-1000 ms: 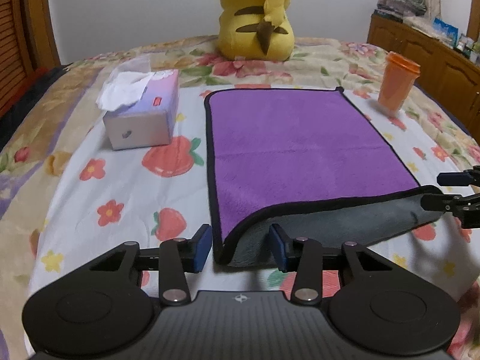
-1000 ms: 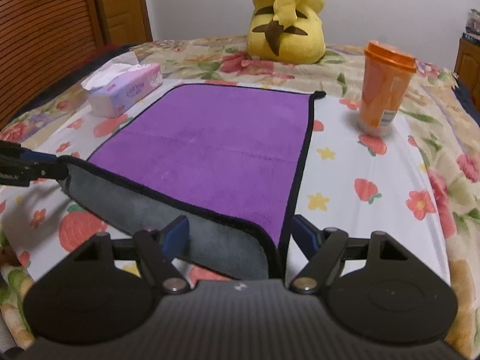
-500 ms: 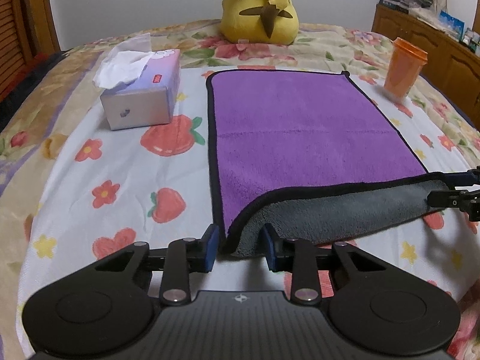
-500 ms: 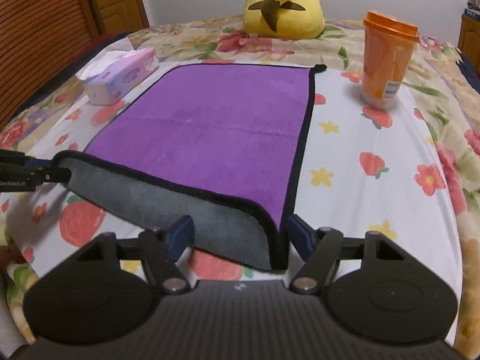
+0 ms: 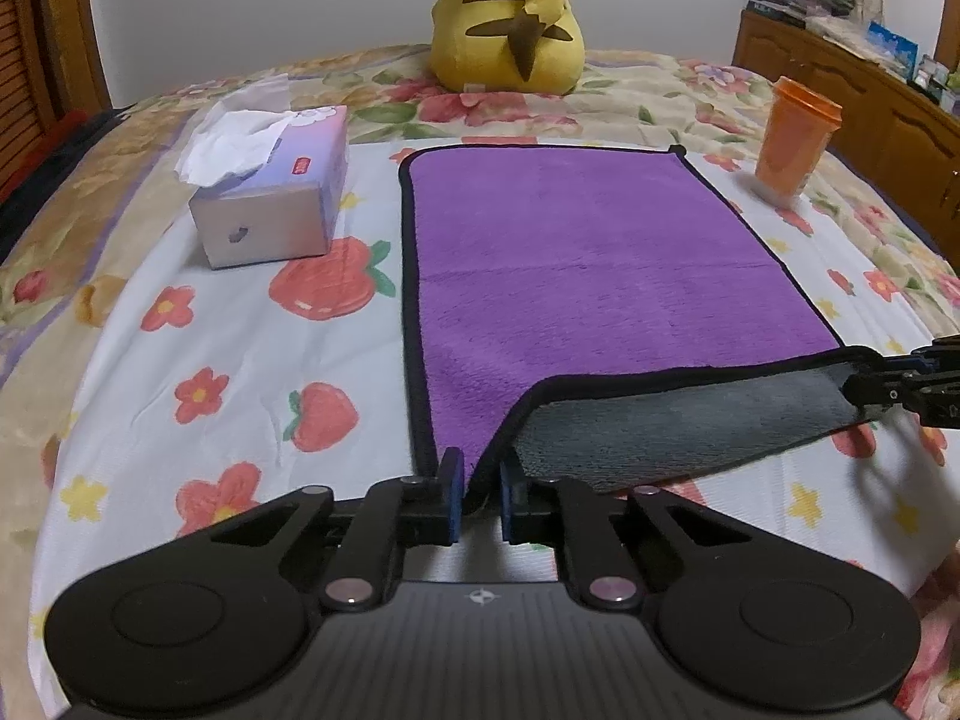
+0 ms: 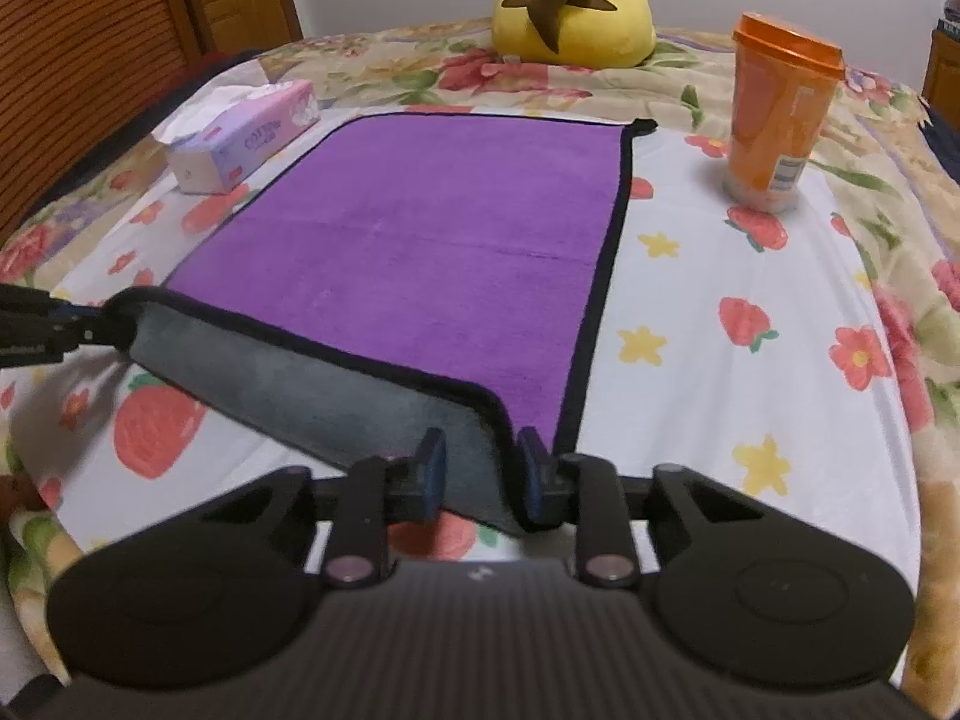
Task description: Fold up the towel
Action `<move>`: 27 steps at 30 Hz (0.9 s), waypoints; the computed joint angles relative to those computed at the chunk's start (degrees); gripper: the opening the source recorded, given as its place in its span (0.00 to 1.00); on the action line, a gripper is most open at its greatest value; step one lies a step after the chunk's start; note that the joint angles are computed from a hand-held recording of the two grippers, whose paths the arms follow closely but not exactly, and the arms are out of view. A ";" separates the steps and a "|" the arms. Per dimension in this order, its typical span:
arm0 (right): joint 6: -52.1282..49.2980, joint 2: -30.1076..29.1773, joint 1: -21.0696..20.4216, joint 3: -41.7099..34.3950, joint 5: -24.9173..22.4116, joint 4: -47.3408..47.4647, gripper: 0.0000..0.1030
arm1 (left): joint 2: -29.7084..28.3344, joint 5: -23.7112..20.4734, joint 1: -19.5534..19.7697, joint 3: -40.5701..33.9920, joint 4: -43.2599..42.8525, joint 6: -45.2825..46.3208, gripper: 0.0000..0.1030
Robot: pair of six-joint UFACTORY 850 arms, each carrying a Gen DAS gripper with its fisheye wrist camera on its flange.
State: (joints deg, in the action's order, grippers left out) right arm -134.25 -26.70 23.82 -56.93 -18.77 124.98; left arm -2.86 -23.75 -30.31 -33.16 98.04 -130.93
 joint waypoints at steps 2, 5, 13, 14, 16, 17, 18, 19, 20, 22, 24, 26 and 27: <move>-0.51 -0.01 -0.05 0.02 0.00 0.44 0.22 | 0.02 -0.07 -0.05 0.02 0.28 -0.14 0.12; -1.28 0.04 -0.12 0.18 -0.30 0.55 0.15 | 0.18 -0.38 -0.17 0.17 1.25 -1.02 0.11; -3.46 0.42 -0.36 0.60 -1.69 2.63 0.05 | 1.74 -1.85 -0.98 0.62 3.46 -2.96 0.09; -3.98 0.50 -0.41 0.72 -2.11 3.17 0.05 | 1.98 -2.07 -1.08 0.69 3.83 -3.31 0.09; -6.32 0.70 -0.45 1.02 -2.94 5.48 0.05 | 2.52 -2.61 -1.26 0.84 4.48 -4.03 0.09; -7.75 0.86 -0.45 1.26 -3.47 6.93 0.05 | 2.81 -2.85 -1.37 0.92 4.72 -4.35 0.09; -8.74 1.03 -0.54 1.48 -4.16 7.95 0.05 | 3.19 -3.18 -1.49 1.06 5.12 -4.80 0.09; -9.78 1.28 -0.71 1.78 -5.07 8.96 0.05 | 3.46 -3.62 -1.72 1.14 5.45 -5.20 0.09; -10.84 1.47 -0.77 1.99 -5.64 10.08 0.05 | 3.78 -4.03 -1.96 1.20 5.67 -5.36 0.09; -11.65 1.79 -1.05 2.26 -7.00 10.87 0.05 | 4.23 -5.27 -2.62 1.19 6.15 -5.73 0.09; -13.30 2.19 -1.17 2.60 -7.84 12.60 0.05 | 4.82 -5.88 -3.01 1.40 7.16 -7.04 0.09; -15.02 2.55 -1.21 2.95 -8.78 13.83 0.05 | 5.17 -6.36 -3.30 1.39 7.85 -7.52 0.09; -15.79 2.64 -1.21 3.01 -9.09 14.60 0.05 | 5.25 -6.62 -3.42 1.32 7.96 -7.47 0.09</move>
